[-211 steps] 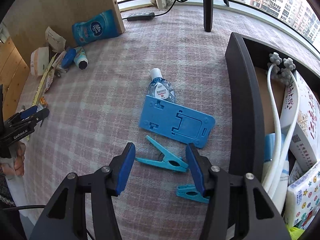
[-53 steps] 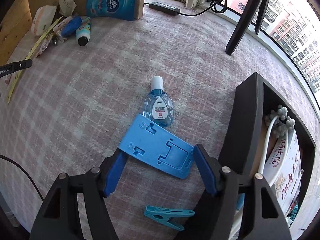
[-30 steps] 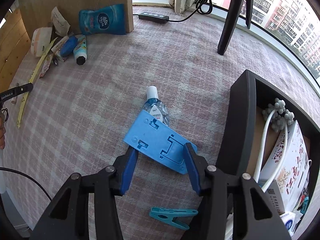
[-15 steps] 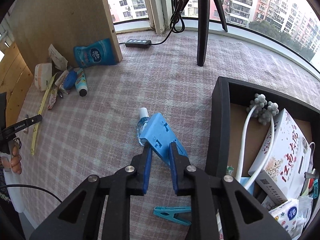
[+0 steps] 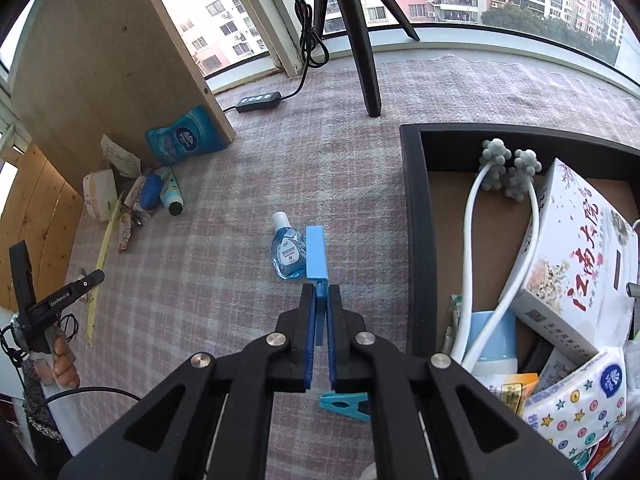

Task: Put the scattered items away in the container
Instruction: 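Carry the straw strip and phone stand over the black tray and release both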

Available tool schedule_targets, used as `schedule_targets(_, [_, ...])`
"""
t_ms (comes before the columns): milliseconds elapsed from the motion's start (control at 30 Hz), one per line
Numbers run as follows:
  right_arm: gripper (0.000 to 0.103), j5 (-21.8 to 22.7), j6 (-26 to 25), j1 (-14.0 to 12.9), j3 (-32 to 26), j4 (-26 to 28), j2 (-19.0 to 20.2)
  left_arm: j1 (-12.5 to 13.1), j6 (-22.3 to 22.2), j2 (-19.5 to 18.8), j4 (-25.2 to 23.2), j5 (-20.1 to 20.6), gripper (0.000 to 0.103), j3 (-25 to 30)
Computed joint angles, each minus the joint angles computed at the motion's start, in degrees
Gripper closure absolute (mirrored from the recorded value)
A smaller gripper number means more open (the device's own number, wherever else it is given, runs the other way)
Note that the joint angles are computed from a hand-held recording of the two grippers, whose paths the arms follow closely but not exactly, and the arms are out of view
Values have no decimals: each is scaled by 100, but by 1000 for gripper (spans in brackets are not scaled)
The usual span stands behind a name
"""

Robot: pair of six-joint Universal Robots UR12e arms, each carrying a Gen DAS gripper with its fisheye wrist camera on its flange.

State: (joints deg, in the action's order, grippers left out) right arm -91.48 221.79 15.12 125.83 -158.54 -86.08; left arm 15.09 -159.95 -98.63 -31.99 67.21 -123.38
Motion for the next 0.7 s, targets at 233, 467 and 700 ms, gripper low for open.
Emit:
schedule_targets(233, [98,-174,74,95,-5,-141,-107,-79,-62,-3,-63,-254,93,263])
schedule_targets(467, [98,-519,221,201,114,-261,-385,-279,213,334,-265,-615,93,226])
schedule_targets(700, [98,-1013,768,144,531,-249,-992,-801,771,653,-457,-729,93,202])
